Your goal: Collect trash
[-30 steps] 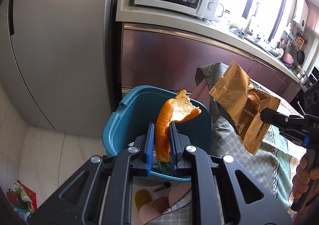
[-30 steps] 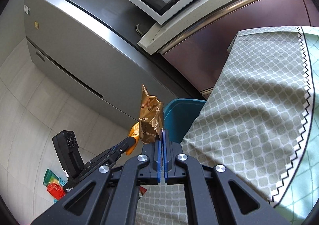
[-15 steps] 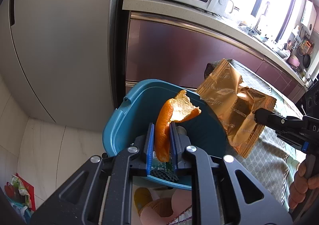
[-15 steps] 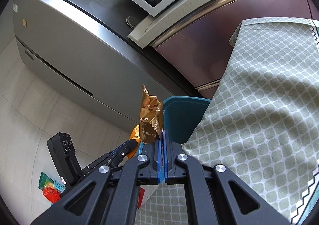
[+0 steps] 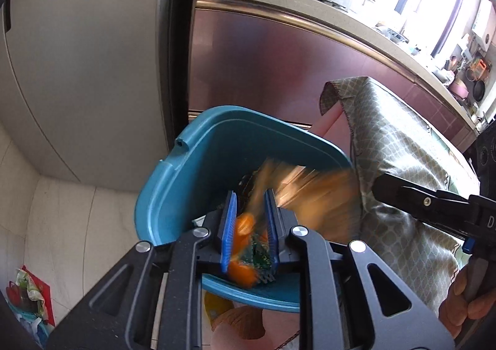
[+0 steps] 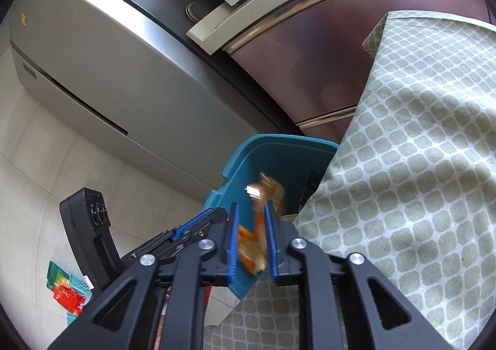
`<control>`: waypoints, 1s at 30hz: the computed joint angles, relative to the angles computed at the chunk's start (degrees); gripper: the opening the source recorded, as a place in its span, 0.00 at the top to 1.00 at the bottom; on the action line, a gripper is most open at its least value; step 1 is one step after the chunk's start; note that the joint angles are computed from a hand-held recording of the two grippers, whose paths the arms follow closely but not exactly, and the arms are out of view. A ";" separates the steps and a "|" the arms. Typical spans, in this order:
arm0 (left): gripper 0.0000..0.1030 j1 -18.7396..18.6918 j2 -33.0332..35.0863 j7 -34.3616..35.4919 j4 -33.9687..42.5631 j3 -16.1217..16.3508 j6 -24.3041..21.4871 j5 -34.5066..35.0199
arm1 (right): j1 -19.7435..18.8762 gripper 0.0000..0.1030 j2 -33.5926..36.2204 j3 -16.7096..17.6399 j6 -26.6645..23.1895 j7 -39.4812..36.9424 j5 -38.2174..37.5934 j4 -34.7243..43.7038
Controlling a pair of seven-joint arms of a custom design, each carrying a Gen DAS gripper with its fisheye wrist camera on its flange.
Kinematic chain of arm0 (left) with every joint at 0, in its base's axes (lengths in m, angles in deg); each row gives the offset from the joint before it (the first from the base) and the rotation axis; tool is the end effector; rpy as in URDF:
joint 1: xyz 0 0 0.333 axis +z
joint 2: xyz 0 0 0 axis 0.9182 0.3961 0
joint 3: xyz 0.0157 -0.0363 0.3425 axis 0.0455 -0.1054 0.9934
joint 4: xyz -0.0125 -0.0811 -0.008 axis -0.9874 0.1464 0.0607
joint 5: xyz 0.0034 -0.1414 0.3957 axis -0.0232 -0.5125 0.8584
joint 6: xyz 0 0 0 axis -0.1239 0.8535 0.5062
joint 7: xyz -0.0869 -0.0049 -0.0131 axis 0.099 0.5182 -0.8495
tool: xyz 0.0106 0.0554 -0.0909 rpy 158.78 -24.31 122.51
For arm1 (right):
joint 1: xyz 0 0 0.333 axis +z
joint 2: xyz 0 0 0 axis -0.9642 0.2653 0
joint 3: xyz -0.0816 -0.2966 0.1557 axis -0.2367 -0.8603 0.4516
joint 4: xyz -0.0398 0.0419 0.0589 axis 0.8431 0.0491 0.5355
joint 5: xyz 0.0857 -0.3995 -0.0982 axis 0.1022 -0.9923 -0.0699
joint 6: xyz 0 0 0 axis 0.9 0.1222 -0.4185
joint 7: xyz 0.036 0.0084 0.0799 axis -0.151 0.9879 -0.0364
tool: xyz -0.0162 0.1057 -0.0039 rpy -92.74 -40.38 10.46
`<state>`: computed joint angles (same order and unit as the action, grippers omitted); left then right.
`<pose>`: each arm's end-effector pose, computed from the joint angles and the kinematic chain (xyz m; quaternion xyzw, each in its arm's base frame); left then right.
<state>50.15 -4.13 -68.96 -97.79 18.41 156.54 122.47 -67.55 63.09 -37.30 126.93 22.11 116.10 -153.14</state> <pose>0.5115 -0.3184 0.4404 -0.7835 0.5189 -0.2776 0.1996 0.5857 0.1096 0.4920 -0.7376 0.5171 0.1667 0.4010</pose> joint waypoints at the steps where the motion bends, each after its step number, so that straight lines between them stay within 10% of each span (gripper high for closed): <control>1: 0.81 -0.01 0.11 -0.29 0.05 0.02 0.27 0.32 | 0.00 0.79 -0.08 0.00 0.29 -0.09 -0.09 -0.15; 16: 0.52 -1.72 -3.49 -8.89 -0.86 -1.66 0.15 12.47 | -0.81 0.60 -6.36 -1.70 1.17 -9.65 1.67 -5.76; 25: 0.08 -3.35 -8.21 -15.71 -1.89 -5.57 -4.77 21.66 | -0.75 0.28 -17.18 -3.64 9.84 -19.13 3.90 -15.20; 30: 0.06 -5.48 -8.63 -17.94 -0.72 -7.84 -9.42 25.36 | -0.44 0.11 -24.22 -4.99 17.15 -23.66 6.08 -21.51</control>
